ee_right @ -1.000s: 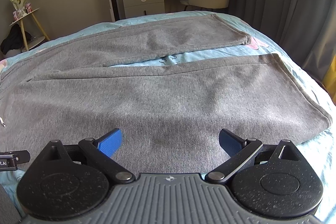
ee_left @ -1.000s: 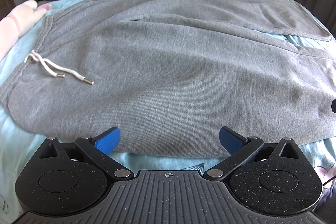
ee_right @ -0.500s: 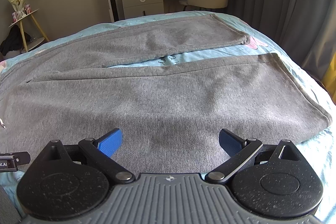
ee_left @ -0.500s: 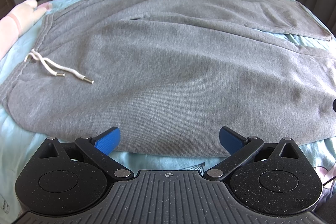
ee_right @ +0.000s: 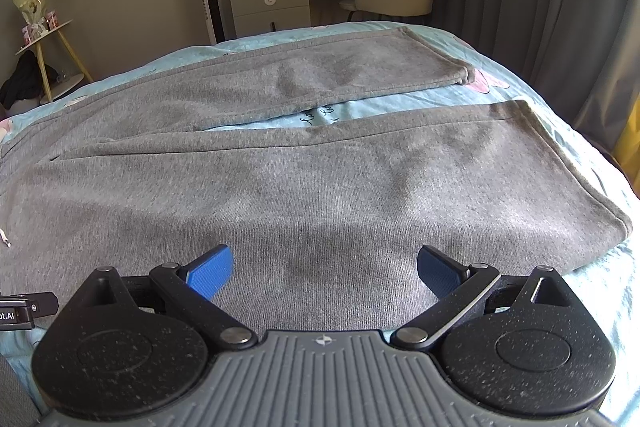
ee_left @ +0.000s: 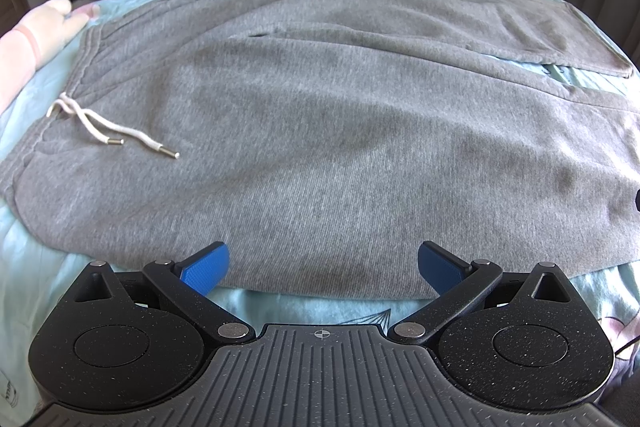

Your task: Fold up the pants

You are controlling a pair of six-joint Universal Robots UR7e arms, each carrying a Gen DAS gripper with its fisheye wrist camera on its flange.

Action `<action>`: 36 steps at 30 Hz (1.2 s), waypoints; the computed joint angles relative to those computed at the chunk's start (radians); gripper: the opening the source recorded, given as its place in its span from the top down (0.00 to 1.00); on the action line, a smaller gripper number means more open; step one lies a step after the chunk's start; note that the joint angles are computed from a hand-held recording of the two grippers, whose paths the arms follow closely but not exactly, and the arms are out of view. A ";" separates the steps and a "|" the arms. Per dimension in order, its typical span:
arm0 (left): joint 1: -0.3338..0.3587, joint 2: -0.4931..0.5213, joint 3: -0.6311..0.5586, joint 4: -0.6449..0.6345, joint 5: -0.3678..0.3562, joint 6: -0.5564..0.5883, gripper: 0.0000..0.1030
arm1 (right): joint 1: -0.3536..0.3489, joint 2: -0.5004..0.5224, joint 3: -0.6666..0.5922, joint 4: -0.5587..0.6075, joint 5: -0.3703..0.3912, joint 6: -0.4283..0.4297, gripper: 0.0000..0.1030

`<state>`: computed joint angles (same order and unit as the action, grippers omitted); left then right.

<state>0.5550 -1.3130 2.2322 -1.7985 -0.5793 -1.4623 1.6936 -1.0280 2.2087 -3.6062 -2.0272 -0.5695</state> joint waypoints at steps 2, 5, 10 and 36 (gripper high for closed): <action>0.000 0.000 0.000 0.001 0.000 -0.001 0.00 | 0.000 0.000 -0.001 0.001 0.000 0.000 0.04; 0.002 -0.001 -0.002 0.000 0.001 0.003 0.00 | 0.000 0.000 0.000 0.000 0.001 0.000 0.04; 0.001 -0.003 0.001 -0.003 0.000 0.003 0.00 | 0.000 0.001 0.000 0.000 0.000 0.001 0.04; -0.013 -0.041 0.004 0.016 0.010 -0.038 0.00 | 0.003 0.054 -0.125 0.235 -0.113 0.099 0.04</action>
